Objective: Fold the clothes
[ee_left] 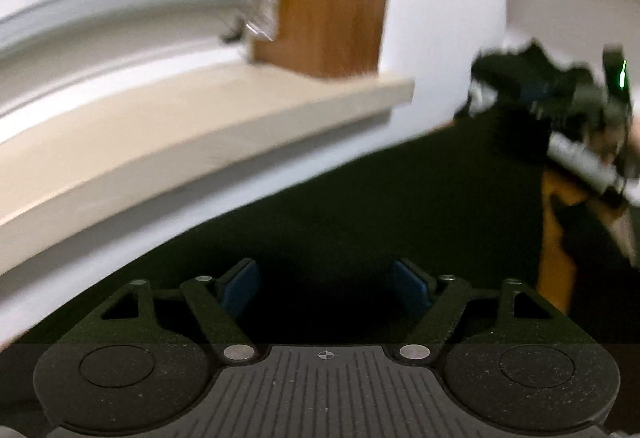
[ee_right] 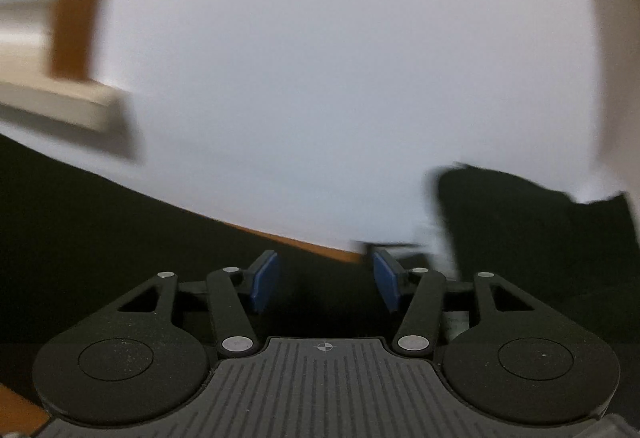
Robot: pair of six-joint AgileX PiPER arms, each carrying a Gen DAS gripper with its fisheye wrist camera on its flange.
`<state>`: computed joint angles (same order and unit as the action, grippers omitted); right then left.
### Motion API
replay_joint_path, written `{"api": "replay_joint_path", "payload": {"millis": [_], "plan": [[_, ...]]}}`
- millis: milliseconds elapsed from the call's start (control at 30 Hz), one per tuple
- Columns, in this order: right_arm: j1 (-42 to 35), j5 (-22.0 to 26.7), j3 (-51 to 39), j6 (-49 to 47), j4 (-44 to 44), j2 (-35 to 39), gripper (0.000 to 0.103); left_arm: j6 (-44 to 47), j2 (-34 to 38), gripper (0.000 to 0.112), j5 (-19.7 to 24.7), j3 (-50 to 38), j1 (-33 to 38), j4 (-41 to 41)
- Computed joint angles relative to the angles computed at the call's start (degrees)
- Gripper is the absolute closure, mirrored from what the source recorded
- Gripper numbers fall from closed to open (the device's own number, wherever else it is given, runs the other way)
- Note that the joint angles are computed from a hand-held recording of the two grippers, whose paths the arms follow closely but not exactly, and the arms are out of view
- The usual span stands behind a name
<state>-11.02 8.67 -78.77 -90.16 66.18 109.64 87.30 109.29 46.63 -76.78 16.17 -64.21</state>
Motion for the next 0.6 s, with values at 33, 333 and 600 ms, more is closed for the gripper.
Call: {"api": "replay_joint_path", "payload": {"millis": [33, 333, 600], "plan": [[0.9, 1.4, 2.2, -4.8, 5.7, -1.6, 0.05, 0.5, -1.4, 0.034, 0.9, 0.9, 1.8, -0.4], [19.9, 5.9, 13.3, 1.5, 2.4, -15.9, 0.05, 9.8, -10.7, 0.029, 10.7, 6.4, 29.3, -0.1], [45.6, 6.1, -2.1, 35.8, -28.3, -1.9, 0.05, 14.5, -2.3, 0.026, 21.5, -1.5, 57.6, 2.3]]}}
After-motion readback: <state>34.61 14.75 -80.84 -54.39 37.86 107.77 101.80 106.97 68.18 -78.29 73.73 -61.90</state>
